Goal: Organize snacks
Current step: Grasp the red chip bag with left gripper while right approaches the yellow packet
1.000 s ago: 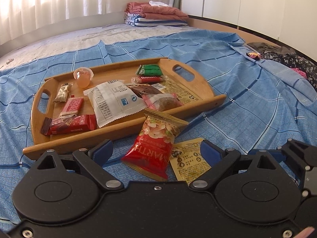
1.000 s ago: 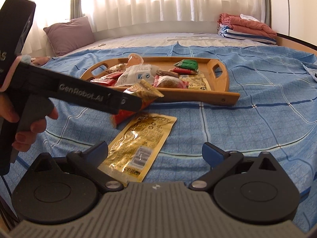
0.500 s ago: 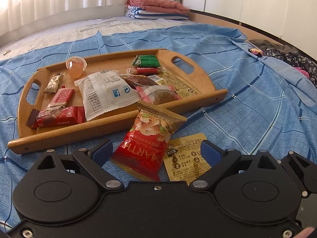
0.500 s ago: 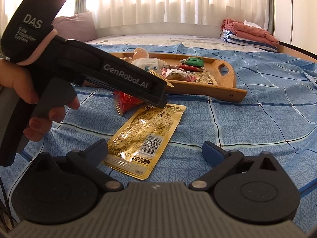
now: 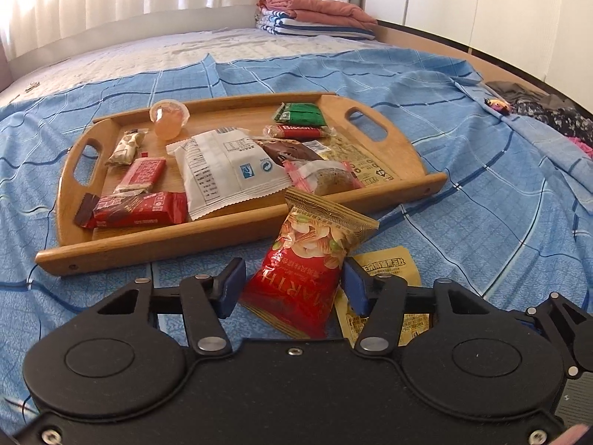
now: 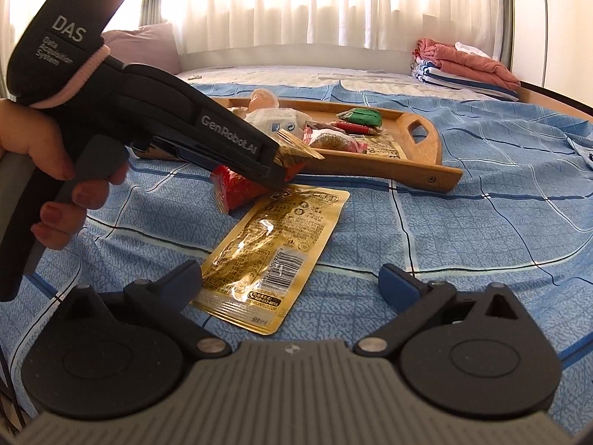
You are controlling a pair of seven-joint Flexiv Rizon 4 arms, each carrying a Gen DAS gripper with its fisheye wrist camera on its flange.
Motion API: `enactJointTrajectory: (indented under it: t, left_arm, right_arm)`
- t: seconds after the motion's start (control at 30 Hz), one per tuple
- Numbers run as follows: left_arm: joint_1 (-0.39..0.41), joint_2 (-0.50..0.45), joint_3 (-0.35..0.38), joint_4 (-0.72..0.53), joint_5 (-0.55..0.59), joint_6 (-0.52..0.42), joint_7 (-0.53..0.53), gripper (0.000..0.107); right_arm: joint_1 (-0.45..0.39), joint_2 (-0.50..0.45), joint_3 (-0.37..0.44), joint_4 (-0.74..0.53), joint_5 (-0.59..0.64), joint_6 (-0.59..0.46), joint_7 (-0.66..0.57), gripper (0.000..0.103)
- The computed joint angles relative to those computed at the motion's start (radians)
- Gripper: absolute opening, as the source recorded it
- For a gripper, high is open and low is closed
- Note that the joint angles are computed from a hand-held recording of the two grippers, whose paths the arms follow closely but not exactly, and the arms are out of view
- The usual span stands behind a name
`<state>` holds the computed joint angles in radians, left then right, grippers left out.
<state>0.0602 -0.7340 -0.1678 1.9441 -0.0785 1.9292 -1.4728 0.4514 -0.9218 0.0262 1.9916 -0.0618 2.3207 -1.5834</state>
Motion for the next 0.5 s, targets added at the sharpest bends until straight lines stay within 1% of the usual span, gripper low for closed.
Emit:
enactJointTrajectory:
  t: [0.07,0.13,0.3,0.4,0.5]
  left_arm:
    - [0.015,0.009,-0.013,0.019,0.005,0.013,-0.014,0.050]
    - [0.012,0.022,-0.007,0.039,0.003,0.032,-0.029,0.049]
    - [-0.058,0.052,0.073,0.088,-0.046,0.082,-0.064,0.048]
    - [-0.081,0.071,0.096,0.121,-0.083,0.095,-0.096,0.047]
    - [-0.110,0.081,0.127,0.148,-0.107,0.129,-0.111,0.047]
  right_arm:
    - [0.000,0.000,0.000,0.000,0.001,0.000,0.000,0.103]
    - [0.000,0.002,0.000,0.000,0.001,-0.004,0.001,0.103]
    - [0.012,0.023,-0.006,-0.001,0.015,-0.057,0.019,0.103]
    - [0.039,0.022,-0.022,-0.001,0.050,-0.055,0.016,0.103]
    - [0.046,0.026,-0.023,0.001,0.066,-0.060,0.020,0.103]
